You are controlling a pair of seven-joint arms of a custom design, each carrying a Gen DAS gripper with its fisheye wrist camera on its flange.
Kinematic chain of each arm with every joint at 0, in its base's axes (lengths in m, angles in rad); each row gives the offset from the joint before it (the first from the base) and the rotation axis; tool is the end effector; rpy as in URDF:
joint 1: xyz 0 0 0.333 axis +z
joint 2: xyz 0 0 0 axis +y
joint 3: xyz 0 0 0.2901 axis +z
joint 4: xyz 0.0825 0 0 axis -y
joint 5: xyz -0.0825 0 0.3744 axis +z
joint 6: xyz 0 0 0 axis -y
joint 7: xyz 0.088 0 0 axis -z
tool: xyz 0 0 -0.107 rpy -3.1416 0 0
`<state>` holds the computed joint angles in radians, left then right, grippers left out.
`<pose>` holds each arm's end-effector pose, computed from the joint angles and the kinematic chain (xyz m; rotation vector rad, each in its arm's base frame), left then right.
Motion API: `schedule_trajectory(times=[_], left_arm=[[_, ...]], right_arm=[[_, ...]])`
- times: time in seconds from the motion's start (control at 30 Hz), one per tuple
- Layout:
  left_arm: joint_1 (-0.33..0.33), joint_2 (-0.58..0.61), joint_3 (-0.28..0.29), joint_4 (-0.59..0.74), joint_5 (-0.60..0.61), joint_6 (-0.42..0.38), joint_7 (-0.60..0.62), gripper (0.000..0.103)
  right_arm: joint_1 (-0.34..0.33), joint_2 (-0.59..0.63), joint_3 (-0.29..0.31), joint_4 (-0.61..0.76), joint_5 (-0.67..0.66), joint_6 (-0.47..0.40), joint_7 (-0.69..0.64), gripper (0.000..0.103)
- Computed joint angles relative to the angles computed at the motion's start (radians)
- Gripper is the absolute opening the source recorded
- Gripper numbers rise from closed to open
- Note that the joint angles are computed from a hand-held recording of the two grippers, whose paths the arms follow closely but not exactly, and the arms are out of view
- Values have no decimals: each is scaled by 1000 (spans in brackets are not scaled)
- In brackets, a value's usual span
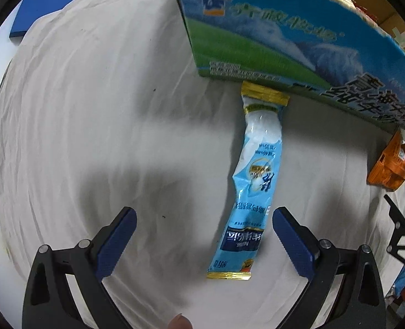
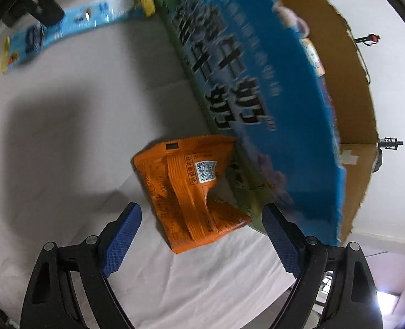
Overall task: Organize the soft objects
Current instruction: 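Grasp the blue milk stick pack with the left gripper while the right grasps the orange bag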
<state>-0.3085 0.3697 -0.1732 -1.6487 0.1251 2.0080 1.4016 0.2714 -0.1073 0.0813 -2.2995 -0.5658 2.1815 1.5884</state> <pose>0.5769 -0.2815 0.3812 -1.7699 2.5421 0.0405 0.4701 0.1519 0.3762 2.5343 -1.2289 0.5444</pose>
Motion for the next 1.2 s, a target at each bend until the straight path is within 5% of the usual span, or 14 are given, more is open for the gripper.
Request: schedule_trajectory(times=[0.23,0.27,0.33,0.57,0.67,0.8,0.93,1.2], left_arm=[[4,-19,-2,-44,-7,24,0,102],[5,-23,-3,-41,-10,17,2,102],[6,-28,-4,-41,-11,11,3,102],[-1,-40,-8,-71,-3,25,-4,102],[0,-50,-9,-87,-3,35,-7,102],[3,-61,-11,-108,-14,49,-17,102],[11,-42,-13,-72,-40,27,-14,102],[-17,78,-16,94,-58,-48,-10,102]], right_arm=[[16,35,10,7,-62,-12,-9,91],[18,34,11,5,-59,-10,-17,83],[23,39,12,9,-26,-39,-39,50],[23,17,6,-1,-7,-16,-28,47],[12,27,-12,51,142,-82,-34,47],[-45,54,-73,173,540,-218,-28,47],[-109,78,-109,216,786,-311,55,47],[-197,102,-138,212,904,-303,233,48]])
